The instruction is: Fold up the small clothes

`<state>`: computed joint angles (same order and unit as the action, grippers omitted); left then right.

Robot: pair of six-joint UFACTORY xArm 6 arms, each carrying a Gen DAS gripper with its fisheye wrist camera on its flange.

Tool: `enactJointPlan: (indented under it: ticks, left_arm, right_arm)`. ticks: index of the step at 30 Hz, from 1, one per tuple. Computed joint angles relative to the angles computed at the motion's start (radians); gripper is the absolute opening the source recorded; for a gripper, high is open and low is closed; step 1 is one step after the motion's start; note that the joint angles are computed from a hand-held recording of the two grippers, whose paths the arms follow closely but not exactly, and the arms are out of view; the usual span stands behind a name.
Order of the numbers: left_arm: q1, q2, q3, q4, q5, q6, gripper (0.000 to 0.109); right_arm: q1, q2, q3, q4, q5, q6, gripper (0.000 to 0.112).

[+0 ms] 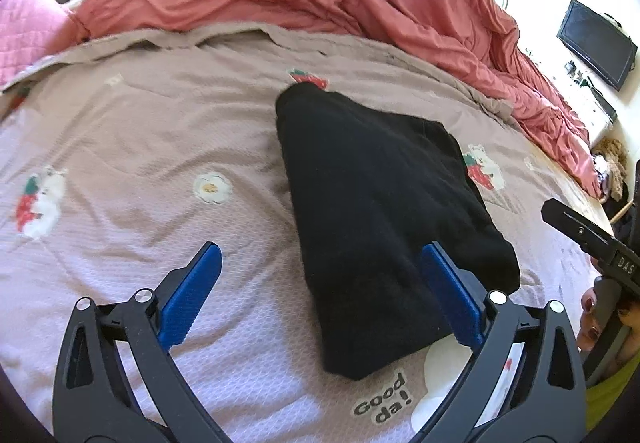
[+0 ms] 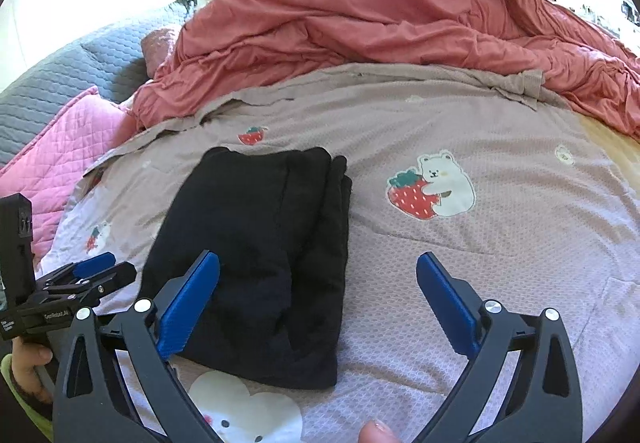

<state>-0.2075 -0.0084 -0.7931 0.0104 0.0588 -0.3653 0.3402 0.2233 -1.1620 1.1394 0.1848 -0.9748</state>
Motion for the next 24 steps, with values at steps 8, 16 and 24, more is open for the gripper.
enactJointPlan:
  ticks: [8, 16, 24]
  left_arm:
    - [0.035, -0.117, 0.083, 0.333, -0.004, -0.292, 0.093]
    - [0.047, -0.247, 0.168, 0.688, 0.036, -0.618, 0.094]
    - [0.027, -0.35, 0.278, 0.651, 0.048, -0.626, 0.094]
  right_arm:
    - [0.042, -0.103, 0.078, 0.187, -0.069, -0.193, 0.098]
    - [0.077, -0.204, 0.175, 0.336, -0.1, -0.329, 0.098]
    - [0.119, -0.273, 0.277, 0.493, -0.172, -0.468, 0.098]
